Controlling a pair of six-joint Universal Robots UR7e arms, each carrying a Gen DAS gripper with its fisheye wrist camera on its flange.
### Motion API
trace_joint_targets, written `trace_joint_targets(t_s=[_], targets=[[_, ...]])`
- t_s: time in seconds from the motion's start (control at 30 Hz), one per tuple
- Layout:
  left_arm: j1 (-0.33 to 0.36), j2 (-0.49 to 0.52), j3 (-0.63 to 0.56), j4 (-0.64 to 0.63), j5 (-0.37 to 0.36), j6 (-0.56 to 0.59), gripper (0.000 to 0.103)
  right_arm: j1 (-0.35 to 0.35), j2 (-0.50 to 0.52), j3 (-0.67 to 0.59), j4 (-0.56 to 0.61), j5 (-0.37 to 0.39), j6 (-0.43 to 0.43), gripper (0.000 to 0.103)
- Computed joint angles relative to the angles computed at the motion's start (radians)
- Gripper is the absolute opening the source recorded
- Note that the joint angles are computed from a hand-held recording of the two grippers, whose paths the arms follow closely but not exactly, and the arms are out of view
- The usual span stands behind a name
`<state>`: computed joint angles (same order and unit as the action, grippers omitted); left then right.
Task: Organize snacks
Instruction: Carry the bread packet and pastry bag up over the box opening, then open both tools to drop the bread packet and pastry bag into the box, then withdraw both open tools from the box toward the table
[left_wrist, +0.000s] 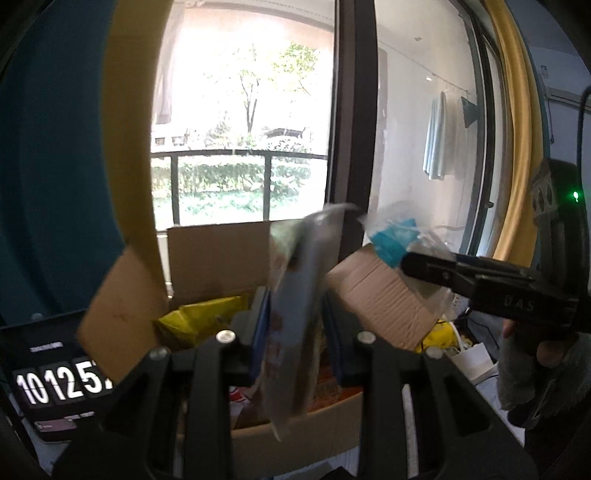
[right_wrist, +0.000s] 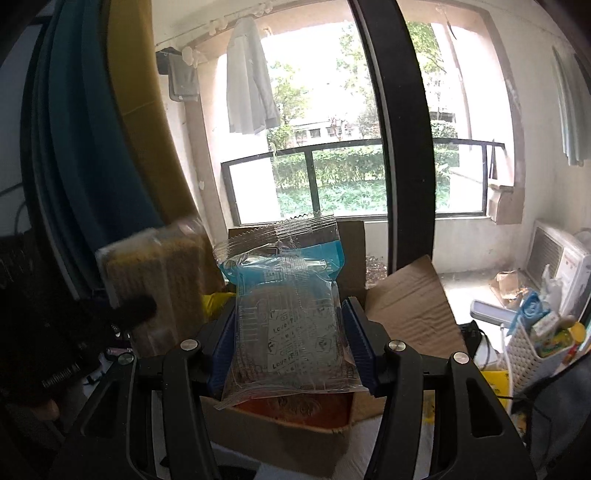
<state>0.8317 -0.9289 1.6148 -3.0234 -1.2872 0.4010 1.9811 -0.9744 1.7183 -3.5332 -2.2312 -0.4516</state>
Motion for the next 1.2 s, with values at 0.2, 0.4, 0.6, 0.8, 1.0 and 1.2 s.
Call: trace_joint_targets(t_s=[0.2,0.4,0.6,0.8,1.0,1.2], targets=[[0.019,0.058,-0.049,0.011,-0.016,0.013,0.029,-0.038,0.028,-0.03,0.037,0.037,0.036,0.059],[0.039,0.101,-0.089,0.029,0.003,-0.006,0.029,-0.073,0.056,-0.053,0.09,0.046,0.074,0.059],[0.047,0.112,-0.106,0.042,0.031,-0.044,0.031,-0.073,0.064,-0.063,0.111,0.02,0.105,0.061],[0.041,0.091,-0.084,0.024,0.031,-0.05,0.058,-0.07,0.07,-0.075,0.094,0.017,0.085,0.072],[0.027,0.046,-0.038,0.008,0.042,-0.041,0.062,-0.055,0.065,-0.06,0.079,0.004,0.085,0.072],[0.002,-0.023,0.033,-0.013,0.051,-0.045,0.062,-0.027,0.052,-0.023,0.07,-0.015,0.099,0.072]])
